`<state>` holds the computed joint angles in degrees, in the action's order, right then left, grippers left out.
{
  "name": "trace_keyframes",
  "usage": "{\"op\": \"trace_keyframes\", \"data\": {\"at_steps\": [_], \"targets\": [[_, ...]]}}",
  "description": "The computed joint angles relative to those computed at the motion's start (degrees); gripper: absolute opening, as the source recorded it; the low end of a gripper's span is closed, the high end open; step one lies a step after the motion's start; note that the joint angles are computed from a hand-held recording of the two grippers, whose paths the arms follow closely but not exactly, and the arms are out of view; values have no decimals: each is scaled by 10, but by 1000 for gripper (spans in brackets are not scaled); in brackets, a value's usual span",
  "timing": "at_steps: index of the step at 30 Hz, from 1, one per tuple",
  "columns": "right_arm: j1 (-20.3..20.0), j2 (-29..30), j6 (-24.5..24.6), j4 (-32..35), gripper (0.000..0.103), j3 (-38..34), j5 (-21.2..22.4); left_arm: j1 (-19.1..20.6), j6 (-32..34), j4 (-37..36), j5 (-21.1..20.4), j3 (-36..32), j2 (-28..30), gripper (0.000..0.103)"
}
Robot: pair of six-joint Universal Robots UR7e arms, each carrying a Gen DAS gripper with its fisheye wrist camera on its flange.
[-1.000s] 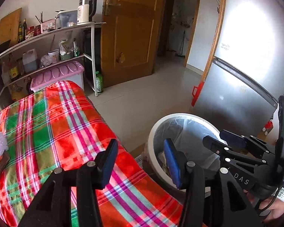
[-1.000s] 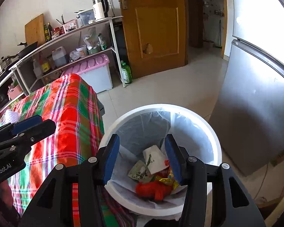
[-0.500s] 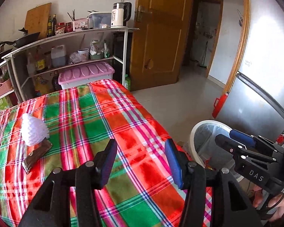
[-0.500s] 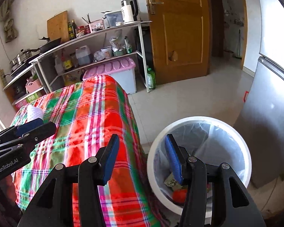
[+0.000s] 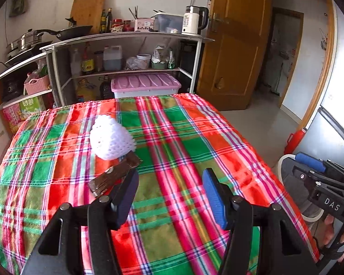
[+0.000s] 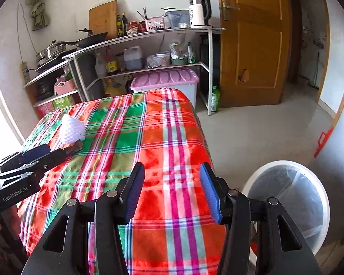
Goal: Collect trash
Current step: 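Move both tools back over the plaid cloth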
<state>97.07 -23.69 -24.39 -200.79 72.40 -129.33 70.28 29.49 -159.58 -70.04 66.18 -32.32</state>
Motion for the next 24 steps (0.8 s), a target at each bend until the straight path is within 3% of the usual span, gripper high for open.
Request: {"op": "trace_keyframes", "data": {"at_steps": [10, 17, 24], "targets": [[15, 66, -22, 93, 51, -120, 19, 34, 28, 18, 23, -68, 17, 66], [18, 111, -27, 161, 51, -203, 30, 49, 65, 51, 4, -114, 36, 68], [18, 163, -33, 226, 51, -304, 31, 53, 68, 136, 3, -191, 79, 70]]}}
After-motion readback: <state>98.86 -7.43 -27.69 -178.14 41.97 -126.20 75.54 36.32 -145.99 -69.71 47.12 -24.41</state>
